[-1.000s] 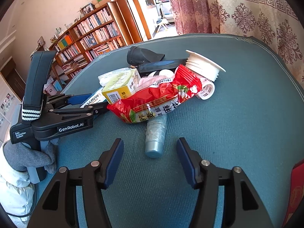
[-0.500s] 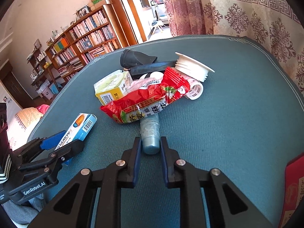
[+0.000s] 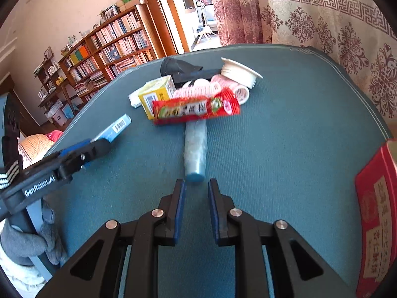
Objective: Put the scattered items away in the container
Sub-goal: 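Grasp the grey plastic-wrapped tube with the right gripper while the left holds the box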
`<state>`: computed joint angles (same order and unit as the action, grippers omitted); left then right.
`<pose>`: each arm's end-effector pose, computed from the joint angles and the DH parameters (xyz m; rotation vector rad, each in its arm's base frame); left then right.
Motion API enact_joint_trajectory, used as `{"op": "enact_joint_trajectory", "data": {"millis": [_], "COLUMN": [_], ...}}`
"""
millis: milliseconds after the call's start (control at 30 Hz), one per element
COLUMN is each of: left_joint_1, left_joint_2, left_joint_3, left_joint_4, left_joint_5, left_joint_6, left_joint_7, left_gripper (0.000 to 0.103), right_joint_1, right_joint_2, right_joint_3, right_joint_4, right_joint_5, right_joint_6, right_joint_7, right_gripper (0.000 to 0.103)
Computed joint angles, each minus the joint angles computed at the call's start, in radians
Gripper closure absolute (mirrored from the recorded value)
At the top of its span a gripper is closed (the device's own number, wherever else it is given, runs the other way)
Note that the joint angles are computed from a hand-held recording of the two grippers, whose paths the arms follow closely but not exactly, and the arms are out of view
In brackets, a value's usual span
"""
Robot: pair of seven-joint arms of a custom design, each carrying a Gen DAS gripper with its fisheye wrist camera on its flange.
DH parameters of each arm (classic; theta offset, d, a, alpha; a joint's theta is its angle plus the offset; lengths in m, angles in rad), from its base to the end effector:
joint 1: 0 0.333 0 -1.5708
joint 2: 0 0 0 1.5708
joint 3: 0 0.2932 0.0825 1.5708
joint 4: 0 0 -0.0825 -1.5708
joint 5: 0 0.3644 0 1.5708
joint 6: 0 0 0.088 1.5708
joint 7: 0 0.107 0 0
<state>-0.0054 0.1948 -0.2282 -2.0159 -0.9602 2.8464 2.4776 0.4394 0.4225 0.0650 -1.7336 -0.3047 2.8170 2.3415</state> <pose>0.5946 -0.0911 0.4022 -1.6186 2.1420 -1.0925 0.5898 0.3359 0.4026 -1.7416 1.7863 -0.3375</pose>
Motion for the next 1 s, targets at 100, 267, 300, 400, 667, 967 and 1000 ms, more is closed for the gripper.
{"op": "enact_joint_trajectory", "data": {"millis": [100, 267, 300, 400, 667, 967, 1000], "left_joint_1": [0.000, -0.007, -0.007, -0.011, -0.016, -0.018, -0.018], "left_joint_2": [-0.011, -0.017, -0.016, -0.016, -0.020, -0.032, -0.034], "left_joint_3": [-0.006, 0.001, 0.003, 0.005, 0.002, 0.001, 0.001], "left_joint_4": [-0.010, -0.015, -0.014, -0.016, -0.023, -0.031, -0.032], "left_joint_5": [-0.021, -0.034, -0.033, -0.024, -0.027, -0.053, -0.058], "left_joint_6": [-0.006, -0.009, -0.011, -0.012, -0.010, -0.012, -0.017], "left_joint_7": [0.029, 0.039, 0.035, 0.029, 0.048, 0.074, 0.079], "left_gripper": [0.046, 0.046, 0.046, 0.046, 0.046, 0.046, 0.046], "right_joint_1": [0.012, -0.007, -0.003, 0.019, 0.040, -0.126, -0.144], "right_joint_2": [-0.012, 0.059, 0.086, 0.173, 0.214, -0.026, -0.052], "right_joint_3": [-0.019, 0.002, 0.001, -0.014, -0.035, 0.154, 0.177], "right_joint_4": [-0.006, 0.118, 0.165, 0.312, 0.366, -0.074, -0.119], "right_joint_5": [-0.018, 0.004, 0.005, -0.003, -0.014, 0.286, 0.325], "right_joint_6": [-0.012, -0.061, -0.090, -0.183, -0.226, 0.086, 0.114], "right_joint_7": [0.038, -0.002, -0.015, -0.044, -0.051, -0.144, -0.163], "right_gripper": [0.080, 0.076, 0.075, 0.070, 0.079, 0.079, 0.079]}}
